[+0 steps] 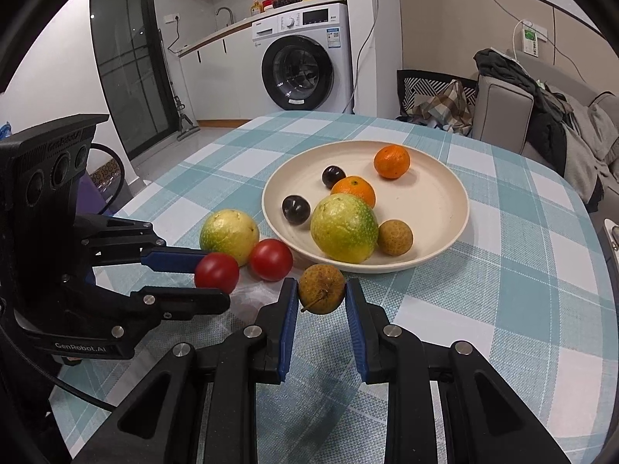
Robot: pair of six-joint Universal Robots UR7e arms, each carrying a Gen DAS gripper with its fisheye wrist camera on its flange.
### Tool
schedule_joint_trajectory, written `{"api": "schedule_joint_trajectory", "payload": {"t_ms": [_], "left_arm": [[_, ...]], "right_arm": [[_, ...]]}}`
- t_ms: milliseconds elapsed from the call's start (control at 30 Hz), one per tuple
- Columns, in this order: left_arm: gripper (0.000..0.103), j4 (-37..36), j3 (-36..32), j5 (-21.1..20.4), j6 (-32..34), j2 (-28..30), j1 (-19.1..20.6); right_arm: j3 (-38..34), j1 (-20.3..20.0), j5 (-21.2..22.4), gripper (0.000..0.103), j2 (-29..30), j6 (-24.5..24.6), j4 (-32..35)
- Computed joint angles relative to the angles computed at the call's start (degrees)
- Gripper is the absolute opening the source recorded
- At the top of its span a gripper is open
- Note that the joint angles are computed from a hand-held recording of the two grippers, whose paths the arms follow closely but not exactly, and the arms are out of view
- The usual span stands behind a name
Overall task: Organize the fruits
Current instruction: 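Grasp a red tomato with the left tool, then carry the tomato over the plate with the left tool while the right tool carries the brown fruit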
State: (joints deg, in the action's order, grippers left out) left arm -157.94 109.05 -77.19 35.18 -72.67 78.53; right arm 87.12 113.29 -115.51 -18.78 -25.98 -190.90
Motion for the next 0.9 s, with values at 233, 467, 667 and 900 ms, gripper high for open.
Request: {"api": "schedule_joint_trajectory", "payload": {"t_ms": [233,467,667,900], "left_arm": [[0.027,-2.66,-0.22,-0.63,-1.36,-0.25,0.14],[0.027,-4.45,-0.49,-0.31,-1.08,0.17,-0.08],[0.027,-6.58,-0.97,-0.08,-1.88,0.62,-0.50],[0.027,-10.40,-2.11,2.14,-2.89,2.34,-1.13]], "right_arm": [[-0.04,-0.27,0.42,0.026,0.03,0.43,-2.78],[0.25,-0.28,0.41,0.026,-0.13,0.45,-5.03],[0.26,-0.43,0.26,0.026,-0.24,1.10,-5.99],[0.23,-0.71,-0.06,0.026,-0.45,1.64,-6.89]]}}
